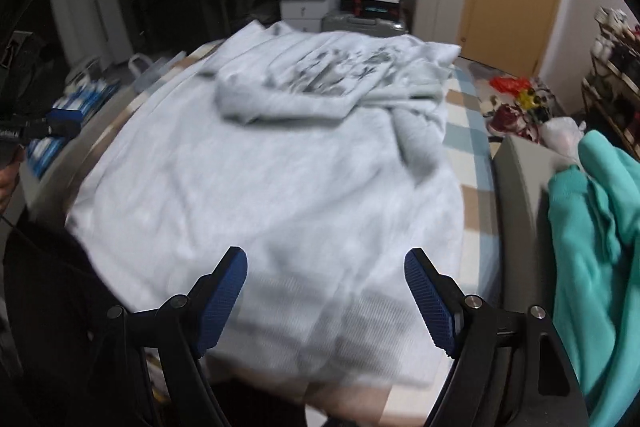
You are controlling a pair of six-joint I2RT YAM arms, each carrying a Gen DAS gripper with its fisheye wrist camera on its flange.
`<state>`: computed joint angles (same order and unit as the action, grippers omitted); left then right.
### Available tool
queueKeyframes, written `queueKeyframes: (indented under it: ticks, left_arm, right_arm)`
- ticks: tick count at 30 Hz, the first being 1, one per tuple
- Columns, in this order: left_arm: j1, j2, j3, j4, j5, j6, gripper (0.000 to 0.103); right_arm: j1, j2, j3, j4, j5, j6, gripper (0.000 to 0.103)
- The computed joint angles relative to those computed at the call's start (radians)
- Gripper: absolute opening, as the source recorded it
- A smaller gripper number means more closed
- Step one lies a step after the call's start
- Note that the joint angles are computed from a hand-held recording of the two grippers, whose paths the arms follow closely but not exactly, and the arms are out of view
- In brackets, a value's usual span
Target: Fold large clothes
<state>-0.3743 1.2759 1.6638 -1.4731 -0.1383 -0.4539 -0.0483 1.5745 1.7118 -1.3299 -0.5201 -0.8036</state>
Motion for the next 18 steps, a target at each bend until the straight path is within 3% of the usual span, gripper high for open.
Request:
queueKeyframes:
  ticks: [4,8,13,15,16,18]
  left_arm:
    - [-0.072,-0.044,-0.081,0.020,-0.057,-0.056,0.079]
    - [-0.073,-0.105,-0.103,-0.032,-0.145,-0.084,0.079]
    - [-0.009,-0.170,-0.170,-0.061,-0.175,-0.101,0.079]
    - [0.035,-0.196,-0.211,-0.048,-0.140,-0.097,0.079]
    - [0.084,-0.203,-0.225,-0.036,-0.118,-0.068,0.079]
    - [0.072,-0.202,-0.237,-0.065,-0.146,-0.109,0.079]
  right_arm:
    - [0.014,-0.079,-0.156,0.112,0.083,-0.013,0.083]
    - [0.024,-0.036,-0.156,0.219,0.180,0.111,0.083]
    - [-0.004,0.169,0.018,0.087,0.208,0.277,0.079]
    - [-0.008,0.203,0.031,0.066,0.205,0.299,0.061]
    - [-0.007,0.200,0.021,0.078,0.215,0.302,0.046]
    - [-0.018,0.195,0.022,0.072,0.201,0.287,0.038]
